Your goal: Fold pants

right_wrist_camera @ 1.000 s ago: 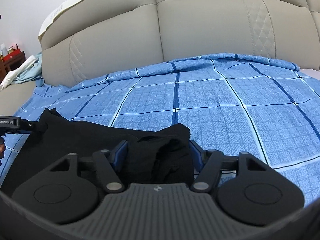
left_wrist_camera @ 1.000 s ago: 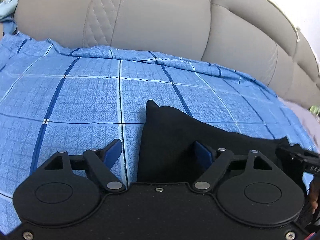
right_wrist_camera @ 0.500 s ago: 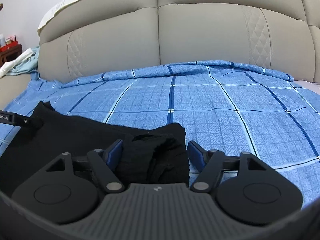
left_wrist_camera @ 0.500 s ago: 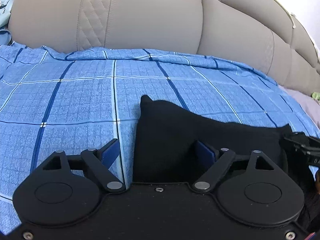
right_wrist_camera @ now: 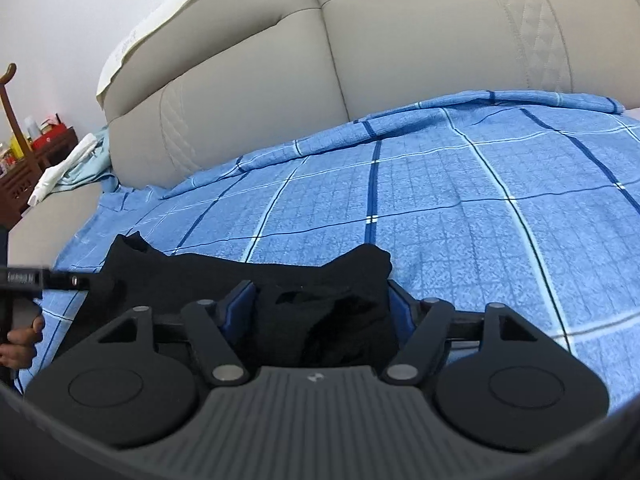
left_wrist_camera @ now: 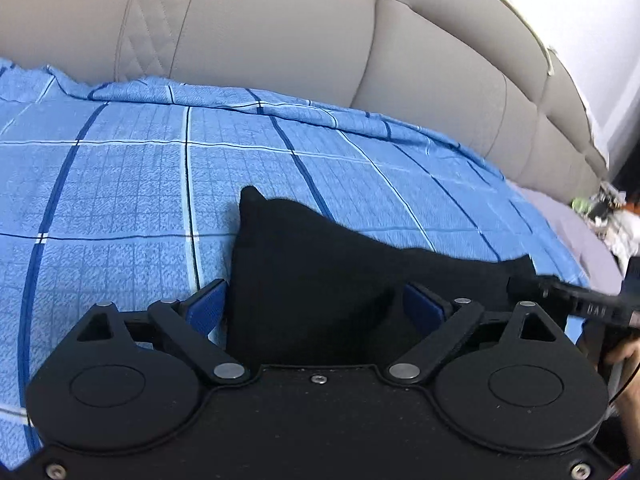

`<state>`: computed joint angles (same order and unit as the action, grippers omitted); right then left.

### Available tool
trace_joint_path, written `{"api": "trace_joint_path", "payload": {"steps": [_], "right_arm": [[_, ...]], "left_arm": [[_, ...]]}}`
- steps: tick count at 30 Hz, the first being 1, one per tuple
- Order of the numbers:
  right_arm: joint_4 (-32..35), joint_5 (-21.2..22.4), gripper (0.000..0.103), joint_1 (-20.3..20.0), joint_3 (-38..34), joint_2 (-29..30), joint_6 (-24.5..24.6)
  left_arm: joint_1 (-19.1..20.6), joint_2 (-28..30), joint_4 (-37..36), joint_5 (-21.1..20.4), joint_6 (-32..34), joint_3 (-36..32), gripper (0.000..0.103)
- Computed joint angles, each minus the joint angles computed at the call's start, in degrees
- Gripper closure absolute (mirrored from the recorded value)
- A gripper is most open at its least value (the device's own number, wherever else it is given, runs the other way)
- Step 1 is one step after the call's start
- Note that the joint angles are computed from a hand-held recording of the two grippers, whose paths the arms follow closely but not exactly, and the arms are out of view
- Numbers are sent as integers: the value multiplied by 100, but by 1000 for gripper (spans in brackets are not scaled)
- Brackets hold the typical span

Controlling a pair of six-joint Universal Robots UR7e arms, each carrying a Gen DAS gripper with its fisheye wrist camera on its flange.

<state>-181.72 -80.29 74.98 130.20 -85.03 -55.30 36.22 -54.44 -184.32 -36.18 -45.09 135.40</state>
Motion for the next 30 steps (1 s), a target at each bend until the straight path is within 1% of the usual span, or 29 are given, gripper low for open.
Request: {"api": "trace_joint_path", "payload": {"steps": [4,6,9,13,14,15,17,18,19,20,21,22,23,24,25,27,28,29,30], "right_arm": [[61,-43,33,29,13,-24,-27],[98,-96,40,32,44,-103,-26],[369,-80,42,-59,128,-366,17],[508,-106,41,-193,311,-663,-128],[547,-67,39,-225,315,-681,-146],[573,-56,31,-229,296,-664,-164],[616,-30,31,-199,209,-573,-163],[597,-5,34,-170,157,-495,-88],[553,35,40,-159,134,-438,-18],[312,47,47,-125,147,-327,86],[-142,-107,70,-29,178,-147,179],[-584,-356,81,90,186,37,241],[-786,-404,82,135,174,147,294],[-747,-372,65,148,134,151,327],[-861,-228,56,121,130,145,427],[-1317,223,23,-27,232,61,838],[-1371,437,19,-105,286,-58,961],[-1428,520,19,-150,352,-173,1022],[-1490,488,19,-173,433,-299,1031]], "left_arm": [[59,-7,137,-6,151,-97,13],[30,-35,334,2,222,-117,14],[10,-64,339,-50,416,-66,14],[-4,-40,153,-60,575,-9,14],[5,-10,80,-47,619,-11,14],[17,28,6,-32,670,-25,14],[41,110,-99,10,757,-72,14],[55,140,-129,24,790,-94,14],[60,159,-140,36,807,-111,14],[67,172,-158,44,820,-121,14],[70,184,-186,49,825,-121,14],[70,192,-215,51,836,-117,14],[69,203,-259,52,864,-106,14],[67,204,-276,54,872,-96,14],[63,209,-282,61,864,-91,14],[56,198,-253,73,834,-86,14],[56,199,-273,74,842,-80,14],[47,206,-304,82,840,-66,14],[44,230,-363,97,854,-60,14]]}}
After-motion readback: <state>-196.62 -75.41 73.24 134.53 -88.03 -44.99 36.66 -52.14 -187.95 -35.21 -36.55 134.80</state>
